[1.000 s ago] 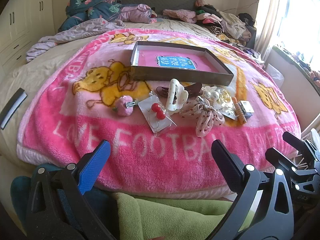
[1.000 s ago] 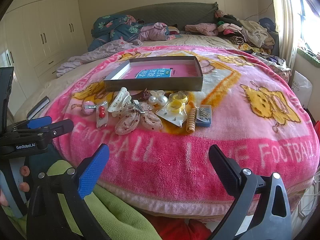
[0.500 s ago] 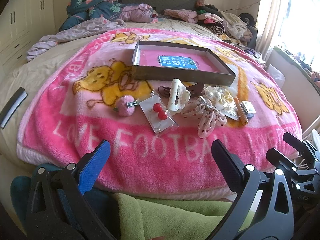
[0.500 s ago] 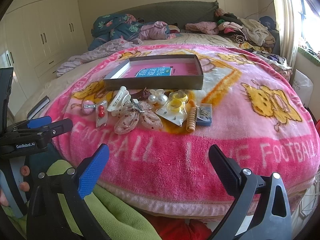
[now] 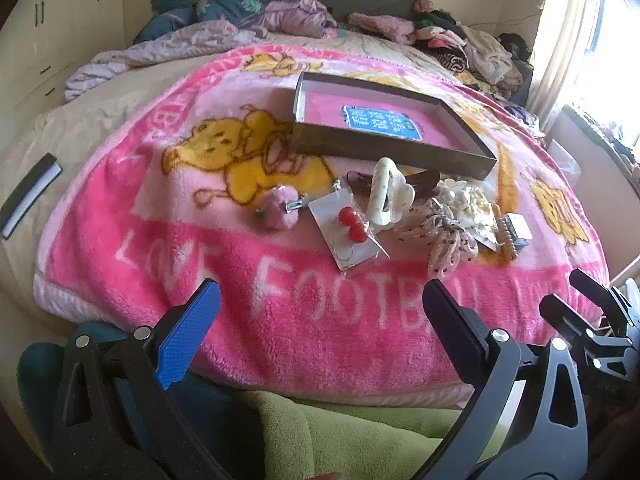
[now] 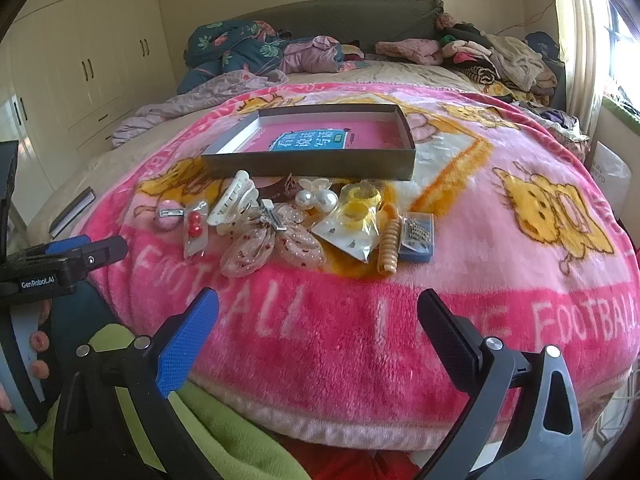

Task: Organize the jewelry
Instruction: 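Grasp the red-bead earring card with the left tool while the right tool grasps the silver hair-pin box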

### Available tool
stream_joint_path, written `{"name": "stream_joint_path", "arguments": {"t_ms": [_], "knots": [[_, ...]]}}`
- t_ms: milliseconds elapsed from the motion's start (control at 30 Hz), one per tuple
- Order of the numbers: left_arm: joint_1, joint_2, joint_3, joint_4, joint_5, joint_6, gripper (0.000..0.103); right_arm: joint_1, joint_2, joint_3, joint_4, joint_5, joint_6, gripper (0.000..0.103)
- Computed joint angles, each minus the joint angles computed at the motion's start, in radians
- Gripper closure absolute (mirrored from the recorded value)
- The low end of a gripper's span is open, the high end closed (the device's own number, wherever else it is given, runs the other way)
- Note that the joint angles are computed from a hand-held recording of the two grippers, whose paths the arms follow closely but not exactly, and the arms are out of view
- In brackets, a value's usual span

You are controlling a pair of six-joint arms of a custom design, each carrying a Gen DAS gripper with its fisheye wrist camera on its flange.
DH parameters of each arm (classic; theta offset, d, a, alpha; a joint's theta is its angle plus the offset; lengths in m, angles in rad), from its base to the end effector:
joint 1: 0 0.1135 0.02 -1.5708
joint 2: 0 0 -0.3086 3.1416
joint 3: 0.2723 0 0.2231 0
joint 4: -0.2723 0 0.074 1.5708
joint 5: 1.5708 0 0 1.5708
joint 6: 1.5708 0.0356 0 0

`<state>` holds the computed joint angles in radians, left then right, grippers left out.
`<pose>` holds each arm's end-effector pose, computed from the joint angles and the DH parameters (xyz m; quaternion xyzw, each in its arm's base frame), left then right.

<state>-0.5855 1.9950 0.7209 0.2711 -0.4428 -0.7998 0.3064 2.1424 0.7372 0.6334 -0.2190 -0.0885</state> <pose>0.2787 -0.1665 0.1173 -0.1613 0.9246 -0.0123 0.3449 0.3404 0.1158 0.0951 -0.2213 0.8896 0.1421 0.3734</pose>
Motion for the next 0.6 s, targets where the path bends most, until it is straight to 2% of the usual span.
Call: {"name": "stream_joint_path", "arguments": {"t_ms": [167,333,600], "knots": [[0.02,0.038,0.036,-0.013,0.026,0.02,0.01,-0.009,0.021,0.048,-0.028,0.004,-0.004,0.006],[0.049,0.093,0.064,0.04,0.065,0.04,0.01,-0.041,0.052,0.109,-0.056,0.007,0.0,0.006],[0.104,0.186,0.17,0.031,0.146,0.05,0.01,-0.09,0.125,0.218,-0.105,0.032,0.013,0.006]]}}
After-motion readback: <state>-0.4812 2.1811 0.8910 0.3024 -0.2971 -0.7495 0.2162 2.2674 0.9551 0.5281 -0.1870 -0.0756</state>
